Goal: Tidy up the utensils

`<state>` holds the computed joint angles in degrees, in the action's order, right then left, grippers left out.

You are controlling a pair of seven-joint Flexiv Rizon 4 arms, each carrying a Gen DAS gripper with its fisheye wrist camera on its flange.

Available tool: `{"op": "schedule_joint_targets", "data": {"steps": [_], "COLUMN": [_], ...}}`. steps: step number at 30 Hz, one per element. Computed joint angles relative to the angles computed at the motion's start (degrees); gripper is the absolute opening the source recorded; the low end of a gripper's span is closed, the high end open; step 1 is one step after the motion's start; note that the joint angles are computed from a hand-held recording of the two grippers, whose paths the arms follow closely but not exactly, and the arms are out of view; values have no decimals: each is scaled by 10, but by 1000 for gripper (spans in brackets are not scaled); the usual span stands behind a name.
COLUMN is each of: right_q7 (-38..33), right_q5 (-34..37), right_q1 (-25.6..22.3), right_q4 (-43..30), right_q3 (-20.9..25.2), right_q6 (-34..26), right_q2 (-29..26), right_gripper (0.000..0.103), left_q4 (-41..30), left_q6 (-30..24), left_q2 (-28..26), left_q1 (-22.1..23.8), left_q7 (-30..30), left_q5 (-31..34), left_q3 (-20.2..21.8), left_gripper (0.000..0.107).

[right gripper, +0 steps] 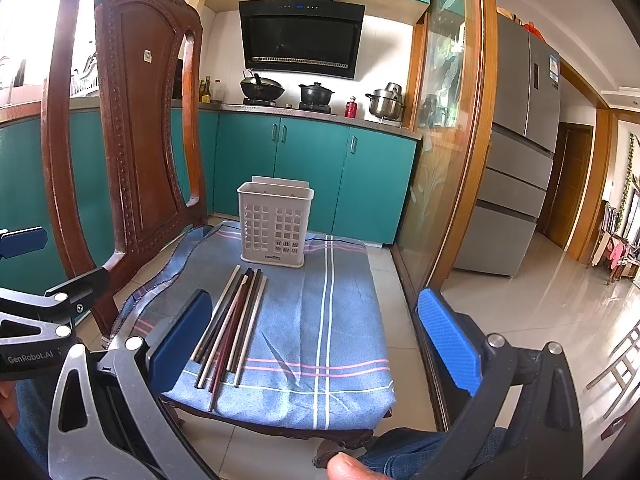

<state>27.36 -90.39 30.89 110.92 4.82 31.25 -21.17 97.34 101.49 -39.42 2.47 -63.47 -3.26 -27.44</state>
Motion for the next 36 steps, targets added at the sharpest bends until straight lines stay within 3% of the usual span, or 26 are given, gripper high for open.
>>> {"op": "schedule_joint_targets", "data": {"steps": [5,9,11,16,19,24,30,34,36], "right_q7": [-54,-66,-82,-134,-212,-382,-533,-596,-629], "right_q5": [76,124,149,250,322,444,534,561,577], "right_q1": [-6,-39,-58,-107,-127,-146,-155,-145,-142], "right_q4": [-11,-7,-12,-59,-119,-243,-389,-457,-498], "right_q3": [-3,-9,-15,-29,-20,24,53,39,34], "right_q6": [-20,46,97,276,347,327,260,222,192], "right_q2": [-10,-18,-30,-102,-165,-252,-339,-369,-388], "right_gripper": [100,100,93,51,49,49,49,47,36], "left_q4": [-33,-60,-73,-100,-118,-166,-244,-304,-339], "left_q6": [-53,-104,-130,-200,-219,-267,-325,-387,-414], "left_q2": [-23,-49,-61,-86,-96,-117,-154,-181,-197], "left_q1": [-34,-36,-42,-54,-75,-106,-144,-165,-170], "left_q7": [12,40,53,97,111,108,82,54,42], "left_q5": [-26,-55,-72,-109,-125,-151,-156,-148,-145], "left_q3": [35,27,30,35,59,99,142,169,177], "left_gripper": [100,100,100,99,99,98,96,74,65]}}
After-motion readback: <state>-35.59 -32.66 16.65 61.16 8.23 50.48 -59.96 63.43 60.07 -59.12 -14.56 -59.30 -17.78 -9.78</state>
